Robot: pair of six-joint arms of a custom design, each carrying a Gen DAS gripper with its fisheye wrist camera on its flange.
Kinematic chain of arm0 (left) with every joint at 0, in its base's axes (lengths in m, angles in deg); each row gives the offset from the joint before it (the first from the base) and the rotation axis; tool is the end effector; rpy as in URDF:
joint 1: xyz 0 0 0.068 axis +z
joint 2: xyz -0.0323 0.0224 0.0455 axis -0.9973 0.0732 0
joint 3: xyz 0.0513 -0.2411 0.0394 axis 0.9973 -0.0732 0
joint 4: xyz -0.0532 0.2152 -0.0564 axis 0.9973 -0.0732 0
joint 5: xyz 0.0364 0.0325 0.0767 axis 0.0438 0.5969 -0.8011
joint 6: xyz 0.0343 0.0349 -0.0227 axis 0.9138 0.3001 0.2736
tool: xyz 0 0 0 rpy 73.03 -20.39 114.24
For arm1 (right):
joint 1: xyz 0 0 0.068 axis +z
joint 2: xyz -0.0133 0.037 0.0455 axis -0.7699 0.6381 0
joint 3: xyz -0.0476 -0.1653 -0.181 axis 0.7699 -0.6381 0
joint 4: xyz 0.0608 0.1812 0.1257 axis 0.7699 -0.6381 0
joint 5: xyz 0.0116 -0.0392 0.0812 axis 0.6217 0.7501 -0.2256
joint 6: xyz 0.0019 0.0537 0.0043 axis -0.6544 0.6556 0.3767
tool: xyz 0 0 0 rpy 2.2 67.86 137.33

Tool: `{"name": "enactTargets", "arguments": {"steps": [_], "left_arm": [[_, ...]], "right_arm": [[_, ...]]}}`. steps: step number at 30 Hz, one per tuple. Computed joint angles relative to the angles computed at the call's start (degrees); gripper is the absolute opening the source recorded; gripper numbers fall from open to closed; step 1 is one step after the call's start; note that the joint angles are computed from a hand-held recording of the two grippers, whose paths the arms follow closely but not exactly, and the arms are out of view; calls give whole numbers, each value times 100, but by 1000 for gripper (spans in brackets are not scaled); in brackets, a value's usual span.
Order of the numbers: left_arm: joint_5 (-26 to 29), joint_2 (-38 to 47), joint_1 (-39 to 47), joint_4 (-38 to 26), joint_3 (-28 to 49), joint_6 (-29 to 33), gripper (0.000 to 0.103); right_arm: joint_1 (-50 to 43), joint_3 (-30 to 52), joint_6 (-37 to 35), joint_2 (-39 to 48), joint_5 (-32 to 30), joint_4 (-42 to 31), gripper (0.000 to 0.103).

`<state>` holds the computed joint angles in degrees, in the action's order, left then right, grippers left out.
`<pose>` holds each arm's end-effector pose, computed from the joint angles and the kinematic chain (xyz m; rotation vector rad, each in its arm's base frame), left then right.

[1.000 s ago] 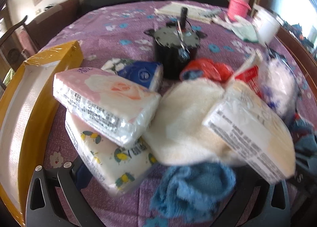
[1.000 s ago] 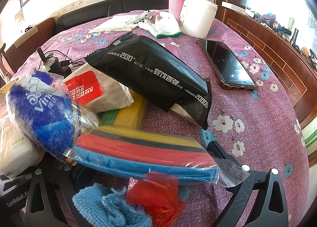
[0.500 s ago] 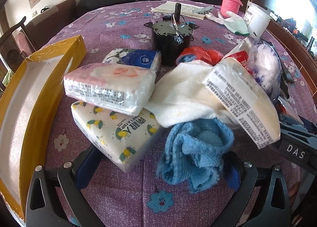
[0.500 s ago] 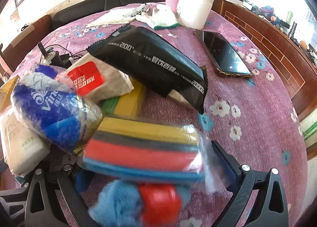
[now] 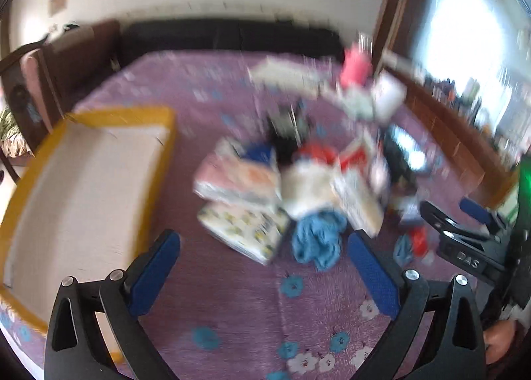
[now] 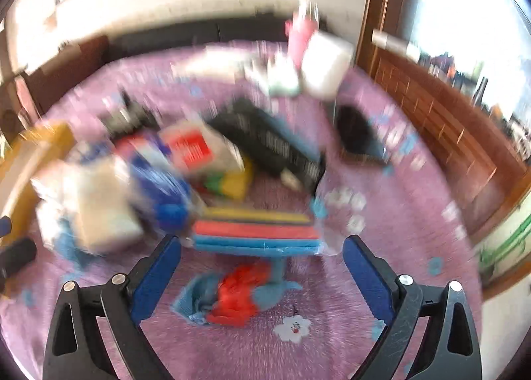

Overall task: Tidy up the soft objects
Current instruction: 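Grasp the pink rose tissue pack with the left gripper while the right grasps the white Face tissue pack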

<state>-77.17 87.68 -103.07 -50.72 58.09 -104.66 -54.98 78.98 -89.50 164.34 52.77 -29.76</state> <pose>0.2736 -0.0758 0.1237 -0.3197 2.2812 -0.1035 0.3475 -0.0194 0.0958 -0.2916 2.1953 0.1159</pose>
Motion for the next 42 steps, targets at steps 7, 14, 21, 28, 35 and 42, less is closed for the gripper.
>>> {"name": "enactTargets", "arguments": {"steps": [7, 14, 21, 28, 35, 42], "left_arm": [[828, -206, 801, 297, -708, -80, 103], [696, 320, 640, 243, -362, -9, 103], [822, 1212, 687, -478, 1167, 224, 103], [730, 2813, 986, -1746, 3509, 603, 103], [3987, 2291, 1474, -1060, 2567, 912, 93], [1823, 1480, 513, -1208, 1959, 2177, 93]], "right_arm": [[281, -59, 7, 158, 466, 795, 103], [-119, 400, 244, 931, -10, 1069, 103], [-415, 690, 681, 1107, -558, 748, 103], [-377, 993, 669, 1233, -574, 317, 103], [-364, 1187, 644, 1310, -516, 28, 103], [-329, 1263, 608, 1339, -496, -84, 103]]}}
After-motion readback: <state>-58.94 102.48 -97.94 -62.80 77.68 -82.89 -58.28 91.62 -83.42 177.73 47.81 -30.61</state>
